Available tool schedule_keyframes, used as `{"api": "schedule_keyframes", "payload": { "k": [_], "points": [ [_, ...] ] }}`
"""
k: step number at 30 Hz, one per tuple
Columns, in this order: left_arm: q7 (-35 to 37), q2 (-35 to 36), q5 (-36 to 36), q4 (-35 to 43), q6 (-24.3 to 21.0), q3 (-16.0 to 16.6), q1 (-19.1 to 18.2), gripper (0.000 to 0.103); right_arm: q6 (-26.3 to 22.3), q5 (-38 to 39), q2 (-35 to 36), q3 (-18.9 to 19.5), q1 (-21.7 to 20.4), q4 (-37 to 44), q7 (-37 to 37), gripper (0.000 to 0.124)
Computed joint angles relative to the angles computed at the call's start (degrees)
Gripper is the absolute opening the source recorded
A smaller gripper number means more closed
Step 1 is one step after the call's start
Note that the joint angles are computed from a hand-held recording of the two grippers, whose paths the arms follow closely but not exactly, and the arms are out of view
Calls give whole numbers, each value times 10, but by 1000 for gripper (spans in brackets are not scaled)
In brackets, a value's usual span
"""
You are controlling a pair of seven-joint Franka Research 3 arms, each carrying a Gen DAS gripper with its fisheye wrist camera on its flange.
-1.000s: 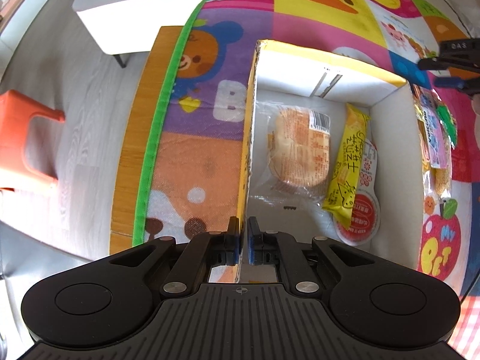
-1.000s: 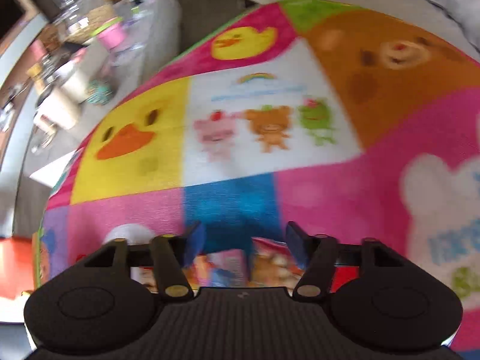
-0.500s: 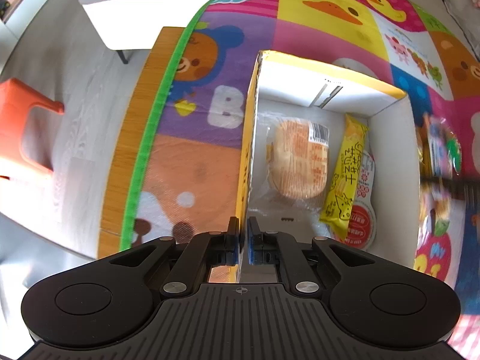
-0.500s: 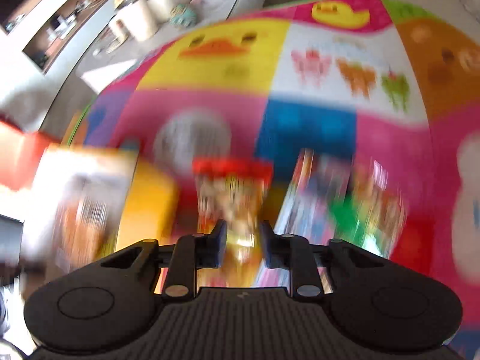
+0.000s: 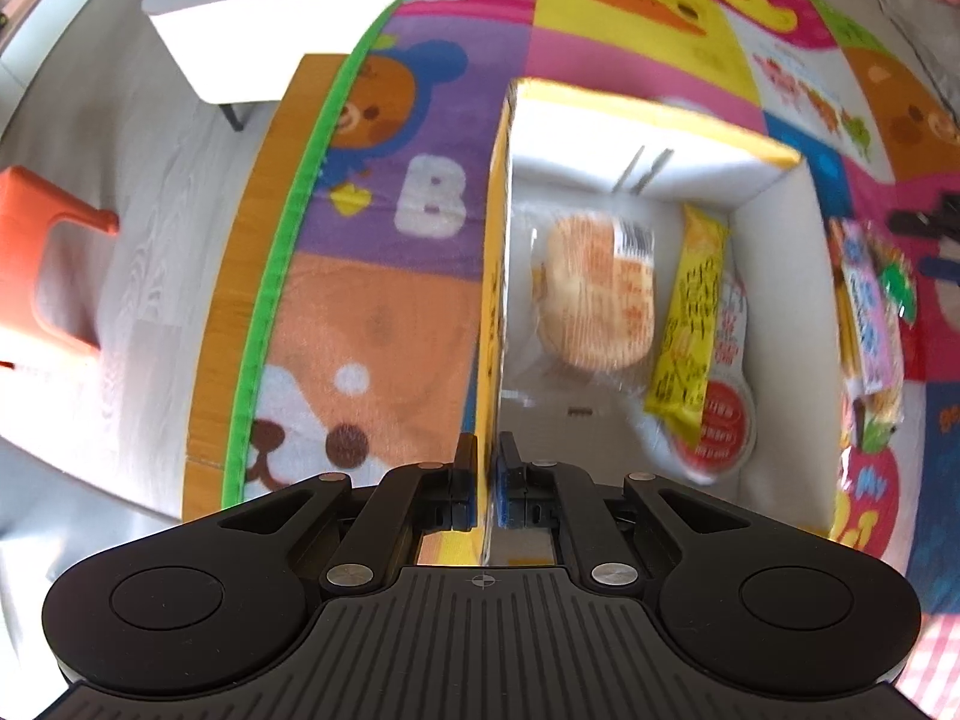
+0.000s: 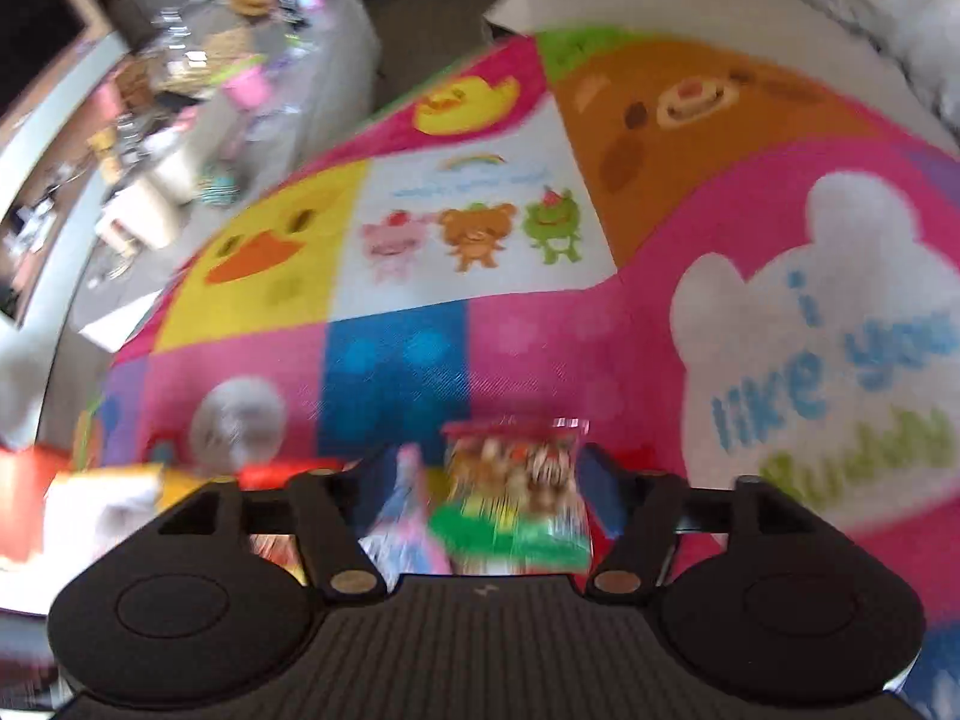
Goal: Organize objects
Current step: 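Grasp the green-bottomed snack bag with the right tool, then carry the green-bottomed snack bag toward the box with the right tool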
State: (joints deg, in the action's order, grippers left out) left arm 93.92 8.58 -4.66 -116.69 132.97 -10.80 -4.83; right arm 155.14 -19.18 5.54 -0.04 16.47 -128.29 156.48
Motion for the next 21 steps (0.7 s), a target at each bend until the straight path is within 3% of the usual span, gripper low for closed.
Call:
{"api": "schedule_keyframes", "payload": {
  "k": [2,3,5,10,14,19,21],
  "points": [
    [3,1,9,0,-10,0,-2,8,-36,31,24,3,-3,22,-22,67],
    [6,2,10,-2,-12,-1,-2,8,-35,55,31,5,-5,24,-39,58],
    [18,2,10,-6,-11,-2,-2,8,-20,64,14,4,1,0,-37,54],
    [37,-2,-7,-12,1,-2,3,7,-28,61,-68,23,7,-59,-32,49],
    [61,-6,-24,-13,-2,-1,8,7,-40,123,-162,61,9,-112,-27,49],
    [113,-11,-48,-17,-11,-1,13,7,-135,166,-237,127,28,-92,15,49],
    [143,-9,-60,-16,-14,-1,16,8,-195,153,-245,155,36,-52,38,49]
  ]
}}
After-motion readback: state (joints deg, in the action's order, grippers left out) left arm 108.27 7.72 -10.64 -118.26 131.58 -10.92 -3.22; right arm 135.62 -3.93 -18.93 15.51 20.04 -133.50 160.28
